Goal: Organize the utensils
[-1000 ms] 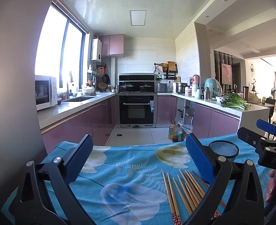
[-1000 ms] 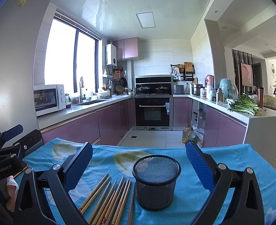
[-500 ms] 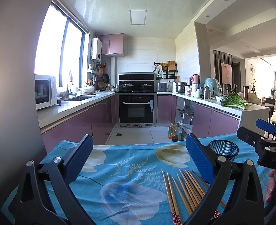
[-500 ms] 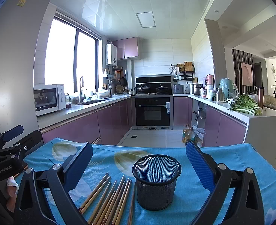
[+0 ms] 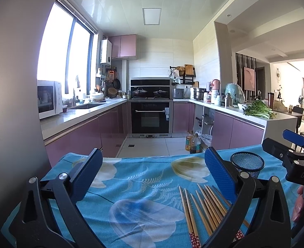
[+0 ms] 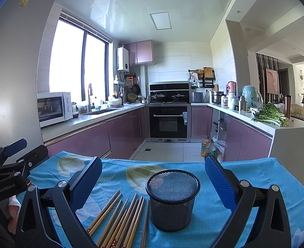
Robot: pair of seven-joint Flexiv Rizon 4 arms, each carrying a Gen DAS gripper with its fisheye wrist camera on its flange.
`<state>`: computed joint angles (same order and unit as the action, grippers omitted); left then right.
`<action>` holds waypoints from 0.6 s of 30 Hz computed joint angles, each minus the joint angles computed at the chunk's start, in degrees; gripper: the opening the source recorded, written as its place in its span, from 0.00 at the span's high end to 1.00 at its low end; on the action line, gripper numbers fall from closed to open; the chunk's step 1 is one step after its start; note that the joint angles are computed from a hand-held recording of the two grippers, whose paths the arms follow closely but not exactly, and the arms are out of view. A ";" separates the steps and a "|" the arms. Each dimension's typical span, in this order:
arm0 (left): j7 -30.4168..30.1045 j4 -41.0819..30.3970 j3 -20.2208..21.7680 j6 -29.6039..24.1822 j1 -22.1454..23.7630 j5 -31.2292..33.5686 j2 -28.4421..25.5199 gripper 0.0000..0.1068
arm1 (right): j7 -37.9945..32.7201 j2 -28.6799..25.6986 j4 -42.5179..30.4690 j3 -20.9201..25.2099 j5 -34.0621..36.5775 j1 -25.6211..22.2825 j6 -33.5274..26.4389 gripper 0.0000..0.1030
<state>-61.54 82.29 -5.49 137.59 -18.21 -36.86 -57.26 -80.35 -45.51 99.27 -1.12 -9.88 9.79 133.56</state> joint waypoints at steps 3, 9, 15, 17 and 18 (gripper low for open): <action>-0.05 0.13 -0.01 -0.32 0.10 0.17 0.09 0.09 | 0.02 -0.01 0.00 0.05 -0.06 -0.05 -0.20 0.06; 0.27 0.37 0.04 -3.65 0.63 0.75 0.48 0.09 | 2.19 0.19 0.40 1.69 -4.92 -2.69 -2.17 0.06; 2.50 0.03 2.65 -15.85 0.29 -0.09 1.25 0.09 | 4.60 0.89 2.40 3.90 -14.71 -6.75 -8.40 0.07; 2.24 -0.06 3.20 -20.94 0.74 0.85 1.52 0.09 | 5.57 0.87 2.68 5.32 -18.24 -8.55 -11.91 0.11; 2.41 -0.56 4.62 -23.52 0.00 0.14 1.35 0.09 | 6.36 0.66 2.51 6.53 -20.30 -9.85 -13.91 0.16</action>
<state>-59.13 81.73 -0.87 114.06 -18.21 -36.71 -55.91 -73.99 -44.85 101.78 5.41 -30.19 -0.06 119.64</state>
